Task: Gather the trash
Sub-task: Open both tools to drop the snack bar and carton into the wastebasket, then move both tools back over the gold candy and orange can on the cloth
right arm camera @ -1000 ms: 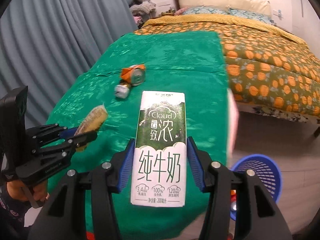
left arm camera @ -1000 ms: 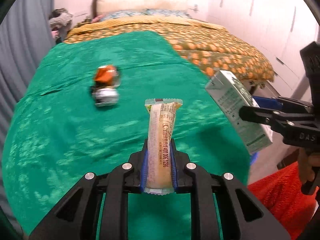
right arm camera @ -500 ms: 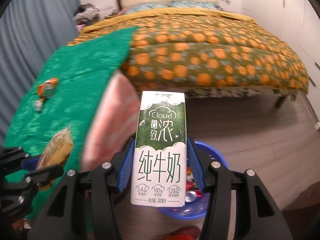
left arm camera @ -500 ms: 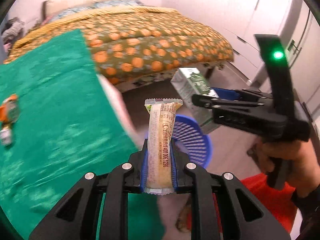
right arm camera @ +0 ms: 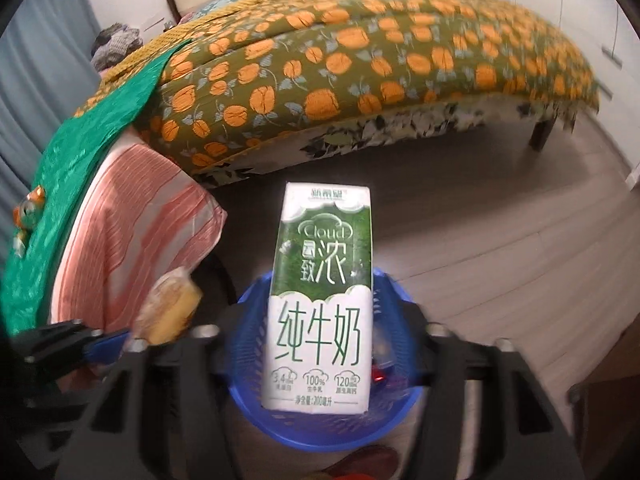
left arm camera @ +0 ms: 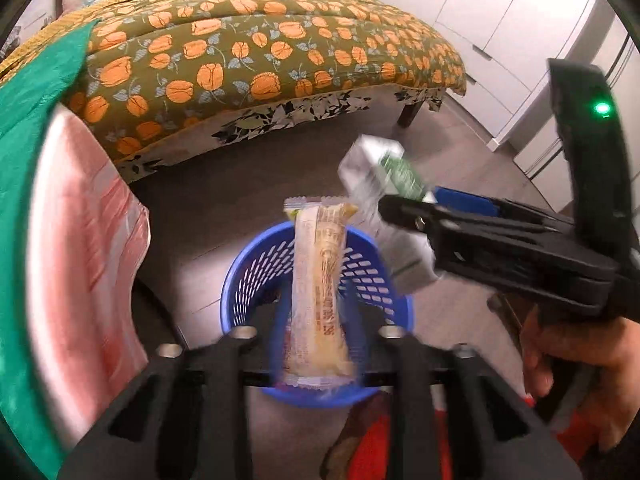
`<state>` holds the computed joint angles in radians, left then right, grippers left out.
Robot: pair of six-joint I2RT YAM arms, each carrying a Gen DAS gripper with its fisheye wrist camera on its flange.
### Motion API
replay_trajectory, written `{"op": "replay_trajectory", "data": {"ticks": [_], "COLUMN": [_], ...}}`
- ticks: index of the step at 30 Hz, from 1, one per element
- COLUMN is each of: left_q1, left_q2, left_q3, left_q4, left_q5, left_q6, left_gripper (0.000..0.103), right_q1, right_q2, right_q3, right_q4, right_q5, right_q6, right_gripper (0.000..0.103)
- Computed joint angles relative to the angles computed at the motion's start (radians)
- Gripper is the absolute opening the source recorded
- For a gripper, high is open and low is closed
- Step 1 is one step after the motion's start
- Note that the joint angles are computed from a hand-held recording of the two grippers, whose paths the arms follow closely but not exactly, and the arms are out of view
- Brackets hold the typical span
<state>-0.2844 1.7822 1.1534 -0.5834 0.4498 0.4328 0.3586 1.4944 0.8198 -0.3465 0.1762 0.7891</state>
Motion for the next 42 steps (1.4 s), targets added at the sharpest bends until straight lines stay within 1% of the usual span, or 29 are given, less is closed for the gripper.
{"op": "replay_trajectory", "data": {"ticks": [1,2,5,6,8,11,13,14,16,17,18,19,21,24,26,27,28,30,31,32,34,35,36,37,38,39,40,41,42], "left_q1": [-0.005,-0.008,-0.008,0.004,0.024,0.092,0.170,0.211,0.330,0.405,0.453,0.539,0.640,0.774,0.819,0.839,0.845,0.846,0.841,0.824,0.791,0.778,0.756,0.738,0.717,0.705,0.693,0.689,0.685], "left_q2": [0.008,0.010,-0.005,-0.032,-0.066,-0.155,-0.218,-0.242,-0.277,-0.282,-0.280,-0.264,-0.226,-0.115,-0.010,0.069,0.119,0.253,0.304,0.375,0.469,0.501,0.555,0.621,0.678,0.705,0.718,0.729,0.756], "left_q3": [-0.005,-0.011,-0.017,-0.031,-0.042,-0.060,-0.060,-0.058,-0.038,-0.021,-0.007,0.027,0.077,0.189,0.304,0.399,0.467,0.656,0.734,0.841,0.987,1.035,1.121,1.229,1.318,1.357,1.364,1.372,1.413], "left_q4": [0.020,0.037,0.032,0.026,0.014,-0.046,-0.113,-0.145,-0.231,-0.274,-0.300,-0.338,-0.355,-0.317,-0.286,-0.278,-0.281,-0.305,-0.331,-0.369,-0.411,-0.424,-0.463,-0.524,-0.562,-0.569,-0.545,-0.536,-0.542], "left_q5": [0.001,0.003,0.008,0.020,0.040,0.087,0.126,0.142,0.183,0.204,0.213,0.223,0.221,0.195,0.153,0.143,0.137,0.128,0.129,0.121,0.087,0.070,0.049,0.028,-0.006,-0.033,-0.063,-0.076,-0.088], "left_q6": [-0.015,-0.025,-0.026,-0.018,-0.005,0.035,0.090,0.120,0.213,0.271,0.309,0.373,0.428,0.456,0.421,0.380,0.349,0.270,0.255,0.242,0.230,0.229,0.231,0.243,0.245,0.239,0.224,0.215,0.203], "left_gripper": [0.056,0.058,0.061,0.064,0.067,0.075,0.080,0.081,0.086,0.087,0.089,0.090,0.091,0.093,0.093,0.093,0.093,0.093,0.094,0.095,0.095,0.095,0.095,0.095,0.095,0.095,0.095,0.095,0.095], "right_q1": [-0.010,-0.009,-0.003,0.003,0.023,0.059,0.097,0.136,0.180,0.227,0.250,0.276,0.337,0.408,0.457,0.486,0.502,0.547,0.563,0.570,0.579,0.579,0.581,0.582,0.582,0.581,0.578,0.574,0.572], "right_q2": [-0.014,-0.024,-0.053,-0.058,-0.061,-0.054,-0.048,-0.041,-0.022,0.003,0.021,0.043,0.122,0.256,0.372,0.443,0.488,0.631,0.703,0.739,0.828,0.847,0.884,0.897,0.888,0.885,0.883,0.880,0.877], "right_q3": [-0.013,-0.011,-0.011,-0.006,0.014,0.049,0.082,0.113,0.153,0.198,0.224,0.255,0.356,0.512,0.649,0.738,0.796,0.991,1.092,1.143,1.266,1.293,1.361,1.386,1.369,1.363,1.358,1.351,1.343], "right_q4": [0.013,0.007,-0.010,-0.018,-0.048,-0.081,-0.103,-0.120,-0.127,-0.133,-0.131,-0.126,-0.104,-0.073,-0.060,-0.066,-0.075,-0.137,-0.176,-0.197,-0.250,-0.266,-0.320,-0.334,-0.317,-0.310,-0.311,-0.310,-0.304], "right_q5": [-0.011,-0.004,0.030,0.043,0.082,0.139,0.192,0.239,0.291,0.339,0.358,0.376,0.395,0.364,0.317,0.292,0.277,0.251,0.242,0.237,0.216,0.214,0.212,0.212,0.214,0.215,0.209,0.199,0.193], "right_q6": [0.010,0.012,0.021,0.028,0.038,0.041,0.048,0.055,0.053,0.047,0.042,0.033,-0.003,-0.059,-0.125,-0.172,-0.201,-0.269,-0.294,-0.301,-0.318,-0.325,-0.331,-0.338,-0.340,-0.335,-0.327,-0.319,-0.311], "right_gripper": [0.081,0.081,0.081,0.081,0.081,0.081,0.081,0.081,0.081,0.081,0.082,0.082,0.083,0.085,0.086,0.086,0.086,0.086,0.086,0.086,0.086,0.086,0.086,0.086,0.086,0.086,0.086,0.086,0.086]}}
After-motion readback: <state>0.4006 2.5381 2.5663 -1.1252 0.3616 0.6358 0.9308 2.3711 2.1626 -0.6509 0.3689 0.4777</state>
